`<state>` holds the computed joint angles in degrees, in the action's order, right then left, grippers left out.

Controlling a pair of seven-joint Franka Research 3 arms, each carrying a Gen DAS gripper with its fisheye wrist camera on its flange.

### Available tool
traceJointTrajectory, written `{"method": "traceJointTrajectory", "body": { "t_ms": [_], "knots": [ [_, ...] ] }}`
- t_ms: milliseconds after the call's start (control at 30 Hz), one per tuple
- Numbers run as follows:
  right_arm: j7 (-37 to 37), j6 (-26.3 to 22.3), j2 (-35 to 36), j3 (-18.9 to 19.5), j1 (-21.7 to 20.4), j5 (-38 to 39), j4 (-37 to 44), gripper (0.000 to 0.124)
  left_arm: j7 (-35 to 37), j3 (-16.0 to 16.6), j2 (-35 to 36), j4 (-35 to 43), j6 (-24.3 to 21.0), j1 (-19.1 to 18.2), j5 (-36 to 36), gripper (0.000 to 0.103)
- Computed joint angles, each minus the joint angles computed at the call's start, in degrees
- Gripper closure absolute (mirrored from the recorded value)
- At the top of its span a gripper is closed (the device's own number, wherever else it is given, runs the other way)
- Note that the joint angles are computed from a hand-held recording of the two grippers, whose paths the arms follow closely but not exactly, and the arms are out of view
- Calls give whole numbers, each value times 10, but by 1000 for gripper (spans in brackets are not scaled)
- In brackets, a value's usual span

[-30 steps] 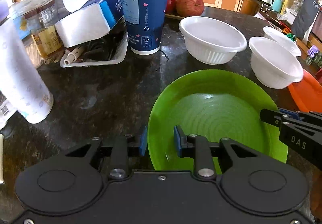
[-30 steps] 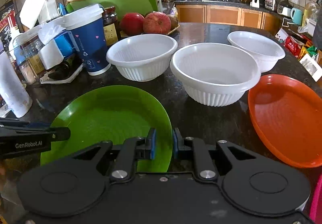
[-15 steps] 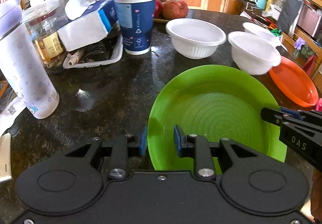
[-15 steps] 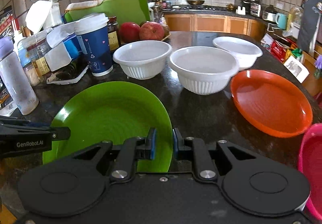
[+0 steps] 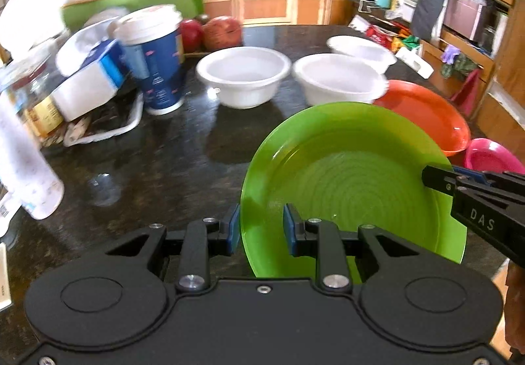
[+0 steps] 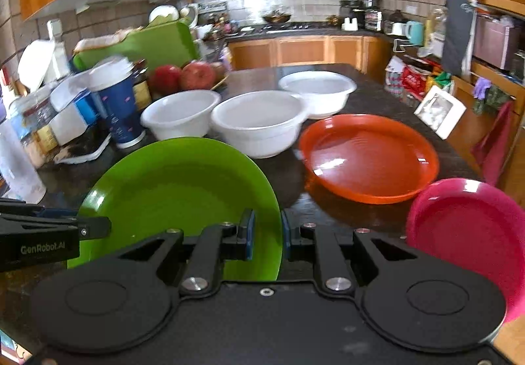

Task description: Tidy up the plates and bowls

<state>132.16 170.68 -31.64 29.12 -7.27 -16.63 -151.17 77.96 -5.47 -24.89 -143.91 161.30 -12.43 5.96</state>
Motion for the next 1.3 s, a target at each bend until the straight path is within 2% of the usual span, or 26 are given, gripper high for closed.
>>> {"method": "traceJointTrajectory", "body": {
  "t_ms": [233, 433, 600, 700, 900, 1100, 1300],
  "knots": [
    [-39, -10, -82, -58, 10, 22, -59, 105, -22, -35, 21, 28, 4, -20, 9, 68],
    [-122, -25, -141, -126, 14, 54, -102, 104, -75, -72, 63, 73, -4, -32, 33, 68],
    [-207, -27, -159, -181, -3, 75, -120, 104, -125, -97, 109, 118, -16, -42, 59, 68],
    [-255, -25, -162, -214, -11, 90, -126, 104, -168, -115, 134, 144, -24, -43, 94, 68],
    [-349, -8, -140, -273, -17, 123, -126, 104, -244, -130, 181, 191, -50, -56, 158, 68],
    [-429, 6, -86, -316, 8, 168, -103, 104, -303, -130, 208, 221, -88, -76, 189, 68],
    [-507, 0, -58, -361, 44, 220, -85, 104, -358, -132, 232, 250, -131, -91, 230, 68]
  ]
}}
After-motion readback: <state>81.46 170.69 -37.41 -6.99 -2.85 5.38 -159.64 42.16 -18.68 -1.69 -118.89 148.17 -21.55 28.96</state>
